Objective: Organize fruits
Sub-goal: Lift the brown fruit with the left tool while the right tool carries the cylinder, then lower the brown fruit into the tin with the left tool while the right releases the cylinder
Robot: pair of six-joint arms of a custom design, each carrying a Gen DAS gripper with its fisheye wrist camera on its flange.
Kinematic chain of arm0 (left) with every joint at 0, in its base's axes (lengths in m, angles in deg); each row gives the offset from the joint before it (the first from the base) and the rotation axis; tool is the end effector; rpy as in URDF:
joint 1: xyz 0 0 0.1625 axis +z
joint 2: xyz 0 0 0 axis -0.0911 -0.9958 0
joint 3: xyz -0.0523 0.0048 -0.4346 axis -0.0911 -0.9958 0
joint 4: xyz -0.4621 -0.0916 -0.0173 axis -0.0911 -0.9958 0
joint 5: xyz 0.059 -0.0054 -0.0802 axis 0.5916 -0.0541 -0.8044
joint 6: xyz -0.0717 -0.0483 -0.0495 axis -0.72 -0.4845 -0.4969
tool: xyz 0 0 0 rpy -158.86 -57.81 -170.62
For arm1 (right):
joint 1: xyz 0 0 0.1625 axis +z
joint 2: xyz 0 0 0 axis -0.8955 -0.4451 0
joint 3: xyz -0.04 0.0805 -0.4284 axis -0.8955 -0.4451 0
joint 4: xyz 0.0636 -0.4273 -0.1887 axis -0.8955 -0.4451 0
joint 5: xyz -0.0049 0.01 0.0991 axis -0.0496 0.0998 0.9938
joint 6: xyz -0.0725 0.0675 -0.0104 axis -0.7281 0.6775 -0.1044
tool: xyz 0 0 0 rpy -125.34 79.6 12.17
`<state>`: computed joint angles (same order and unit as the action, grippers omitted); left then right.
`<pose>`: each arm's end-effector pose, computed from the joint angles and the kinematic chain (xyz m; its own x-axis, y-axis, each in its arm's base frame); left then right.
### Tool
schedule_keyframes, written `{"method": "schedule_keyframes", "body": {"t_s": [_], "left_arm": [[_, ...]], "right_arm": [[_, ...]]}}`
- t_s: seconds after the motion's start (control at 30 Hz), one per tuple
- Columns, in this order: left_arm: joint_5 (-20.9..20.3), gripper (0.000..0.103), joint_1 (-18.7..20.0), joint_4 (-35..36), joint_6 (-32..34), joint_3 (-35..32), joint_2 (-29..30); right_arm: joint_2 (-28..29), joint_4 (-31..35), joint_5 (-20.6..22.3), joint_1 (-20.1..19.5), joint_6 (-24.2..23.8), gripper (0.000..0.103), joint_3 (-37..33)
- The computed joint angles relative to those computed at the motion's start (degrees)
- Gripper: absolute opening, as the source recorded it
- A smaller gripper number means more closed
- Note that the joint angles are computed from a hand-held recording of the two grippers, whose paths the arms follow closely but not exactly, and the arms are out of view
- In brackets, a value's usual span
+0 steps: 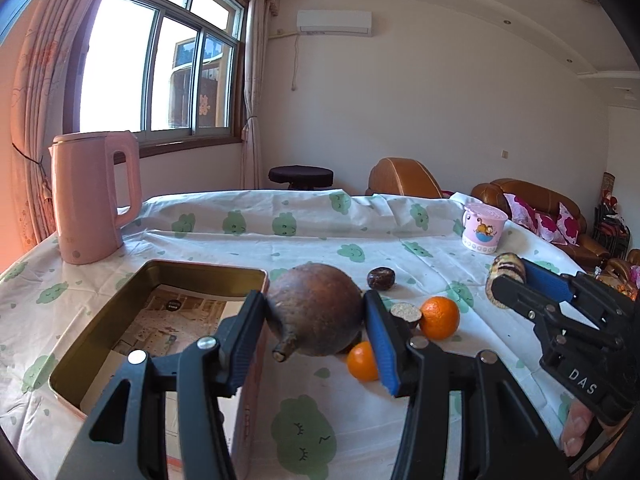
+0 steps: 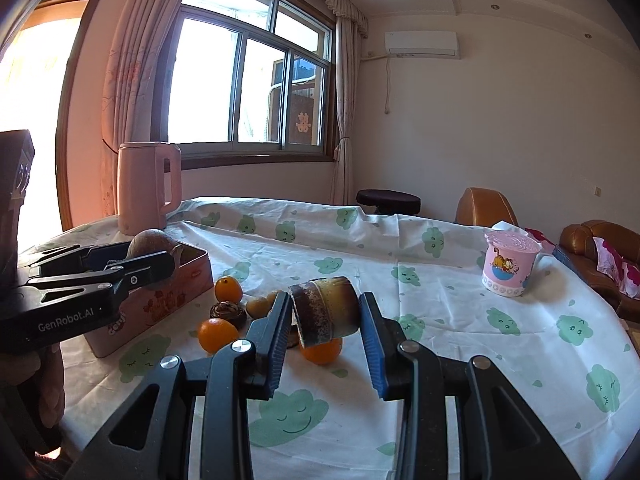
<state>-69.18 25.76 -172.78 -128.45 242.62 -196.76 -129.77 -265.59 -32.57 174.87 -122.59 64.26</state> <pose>-0.1313 -0.2954 0.2065 -0.7484 -0.1258 -0.6512 0.5690 0.3829 -0.7278 0.2537 -0.3415 0.0785 -0.5634 -0.5124 0.6481 -0.8207 0.2567 -0.5105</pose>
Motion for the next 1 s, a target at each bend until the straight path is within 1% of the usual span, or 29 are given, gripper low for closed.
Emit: {"method": "schedule_keyframes", "body": {"t_s": [0.13,0.23,0.3,0.43,0.57,0.67,0.77,0.87,1.0], "left_arm": [[1.4,0.052,0.8,17.8,-9.0,-0.9,-9.1],[1.6,0.052,1.8,25.1,-12.4,-1.3,-13.8],[1.7,0.052,2.2,32.5,-16.5,-2.1,-16.6],[1.6,0.052,3.2,40.8,-20.9,-3.4,-19.9],[1.4,0.052,4.6,47.1,-24.1,-4.7,-21.9],[1.1,0.052,6.0,48.1,-23.6,-5.2,-23.3],[0.5,0.052,7.4,46.2,-21.0,-5.1,-24.7],[-0.7,0.052,8.7,39.6,-14.8,-4.2,-25.5],[-1.7,0.052,10.5,33.3,-9.4,-3.6,-25.1]], "right_arm": [[0.5,3.7,-0.2,2.5,0.0,0.036,-2.0],[1.3,6.1,-0.9,4.6,-0.3,0.036,-3.7],[2.0,7.8,-1.5,5.8,-0.7,0.036,-4.9],[2.4,13.0,-0.8,7.6,0.9,0.036,-7.2],[4.5,15.7,-1.5,9.5,0.9,0.036,-9.9],[6.0,17.8,-1.7,10.5,1.3,0.036,-11.7],[7.5,19.7,-1.8,11.5,1.6,0.036,-13.3],[9.2,21.1,-2.3,12.4,1.7,0.036,-14.9],[11.3,23.0,-3.3,13.3,1.5,0.036,-17.1]]}}
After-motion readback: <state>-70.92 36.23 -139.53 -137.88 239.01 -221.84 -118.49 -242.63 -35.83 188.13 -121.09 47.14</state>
